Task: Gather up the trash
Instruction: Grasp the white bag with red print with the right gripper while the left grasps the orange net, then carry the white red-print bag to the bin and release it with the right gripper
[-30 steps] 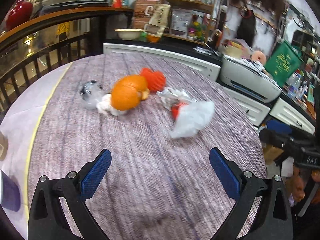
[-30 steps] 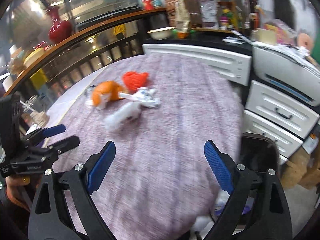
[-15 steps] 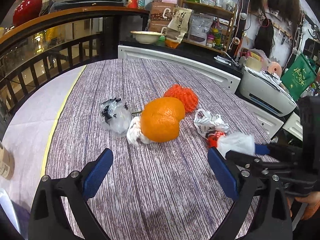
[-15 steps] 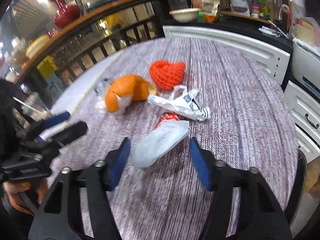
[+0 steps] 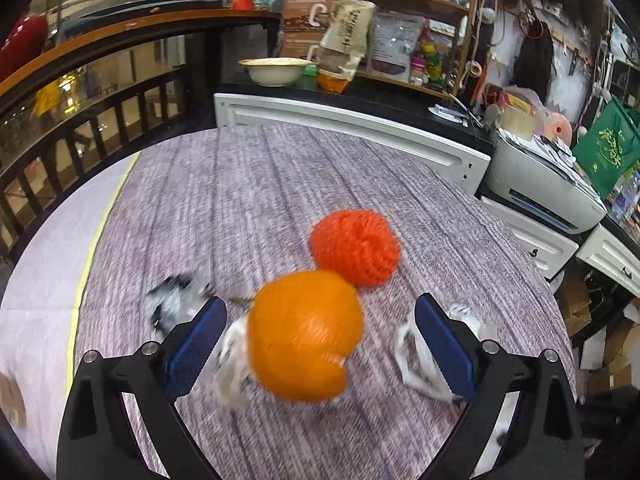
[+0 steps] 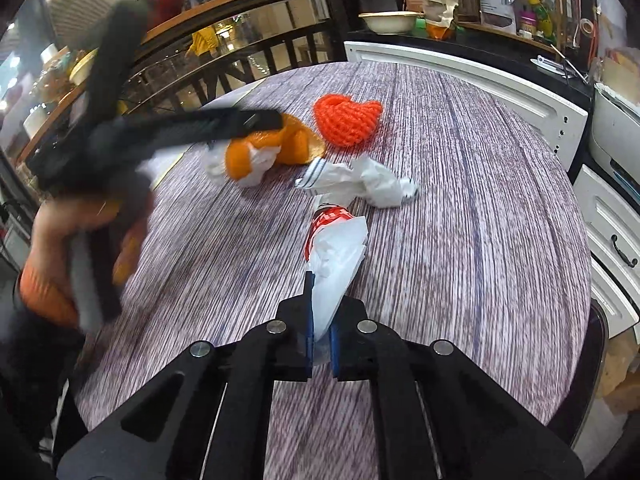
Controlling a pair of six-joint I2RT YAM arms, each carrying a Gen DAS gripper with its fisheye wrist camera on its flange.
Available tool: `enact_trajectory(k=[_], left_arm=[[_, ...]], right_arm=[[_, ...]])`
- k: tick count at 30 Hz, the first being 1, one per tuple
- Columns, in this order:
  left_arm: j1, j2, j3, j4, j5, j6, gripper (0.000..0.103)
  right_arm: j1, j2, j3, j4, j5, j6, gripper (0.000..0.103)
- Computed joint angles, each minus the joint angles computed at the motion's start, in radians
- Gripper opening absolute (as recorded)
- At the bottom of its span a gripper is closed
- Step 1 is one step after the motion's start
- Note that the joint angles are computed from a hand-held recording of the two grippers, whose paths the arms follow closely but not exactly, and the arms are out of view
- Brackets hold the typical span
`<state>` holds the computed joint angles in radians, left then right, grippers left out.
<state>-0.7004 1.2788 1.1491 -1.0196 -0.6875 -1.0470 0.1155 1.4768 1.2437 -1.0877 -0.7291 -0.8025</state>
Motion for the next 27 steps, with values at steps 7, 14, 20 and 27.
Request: enact_trajectory(k=[7,14,20,27], left_arm=[[0.172,0.229,0.180,0.005,0.187,0.199,0.089],[0.212,0.324,0.251,-0.037,0.219,0.182,0.030],[0.138,0.248,0.214,0.014,0.162,0.132,0.023],[-0.066,0.188,0.215,-0.010,-0.013,-0.032,0.023]], right_arm=[[-0.105,-0.014,0.007,-0.107,-0.043,-0.121,0.006],[-0.210,0.001,0.043,-0.226,-0.081,-0.257,0.006],[-0.309,0.040,0.078,-0.303,-0.111,-0.343,0.006],[-0.464,0.104,0.168,-0.421,-0.151,-0.460,0.006]])
